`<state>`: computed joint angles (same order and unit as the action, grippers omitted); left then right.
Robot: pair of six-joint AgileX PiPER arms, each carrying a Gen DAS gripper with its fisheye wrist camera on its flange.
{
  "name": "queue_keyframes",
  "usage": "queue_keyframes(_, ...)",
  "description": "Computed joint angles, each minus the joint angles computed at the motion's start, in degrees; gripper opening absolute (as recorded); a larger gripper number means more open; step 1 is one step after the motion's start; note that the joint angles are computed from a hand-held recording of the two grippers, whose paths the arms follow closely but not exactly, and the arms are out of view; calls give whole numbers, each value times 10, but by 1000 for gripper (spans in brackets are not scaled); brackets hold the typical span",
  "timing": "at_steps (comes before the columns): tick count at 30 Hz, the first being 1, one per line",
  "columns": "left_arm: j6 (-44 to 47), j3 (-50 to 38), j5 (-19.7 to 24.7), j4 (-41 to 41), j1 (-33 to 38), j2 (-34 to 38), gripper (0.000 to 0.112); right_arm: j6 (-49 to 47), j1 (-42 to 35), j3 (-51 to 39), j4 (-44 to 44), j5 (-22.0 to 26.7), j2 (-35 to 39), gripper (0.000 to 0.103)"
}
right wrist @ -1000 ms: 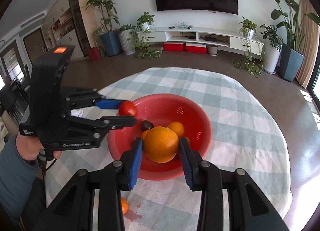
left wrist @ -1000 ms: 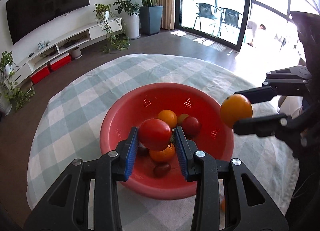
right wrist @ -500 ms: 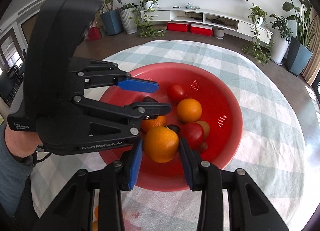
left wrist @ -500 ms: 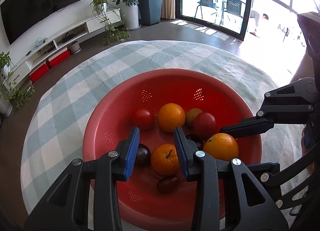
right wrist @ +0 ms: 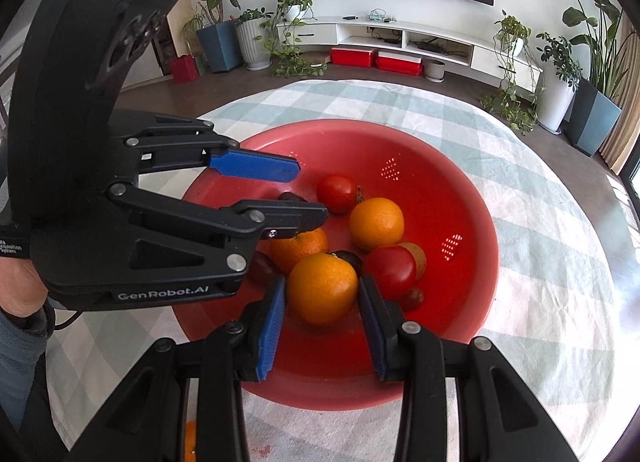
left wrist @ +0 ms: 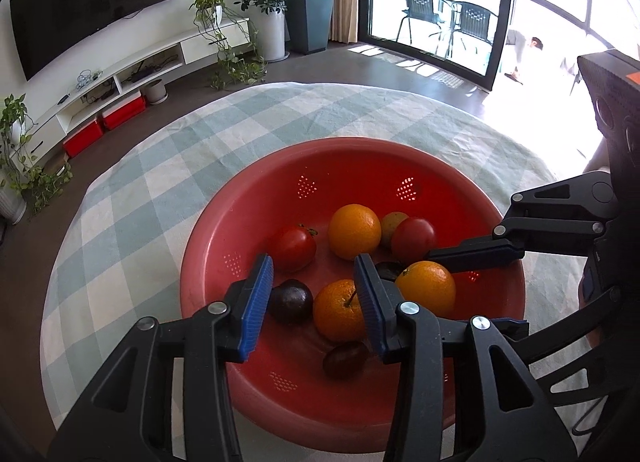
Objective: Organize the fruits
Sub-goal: 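Open both tools over the bowl and move them back toward the remaining fruit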
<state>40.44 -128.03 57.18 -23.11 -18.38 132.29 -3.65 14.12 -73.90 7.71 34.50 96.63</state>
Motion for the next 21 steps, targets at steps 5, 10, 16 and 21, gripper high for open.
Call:
queue_keyframes(5,4,41,-26,-16,8,-30,65,-20,-4,7,22,-9,-5,53)
queue_keyframes(10,7,78,-42,-24,15,-62,70,-4,3,14,10,-17,-12,57)
queue_keyframes(16,39,194,-92,-66,38,-153,93,14,-12,60,20,-48,-73,61)
queue_keyframes(21,95,365,-142,-140,61,-263,102,-13,-42,147,104,-90,-172,75)
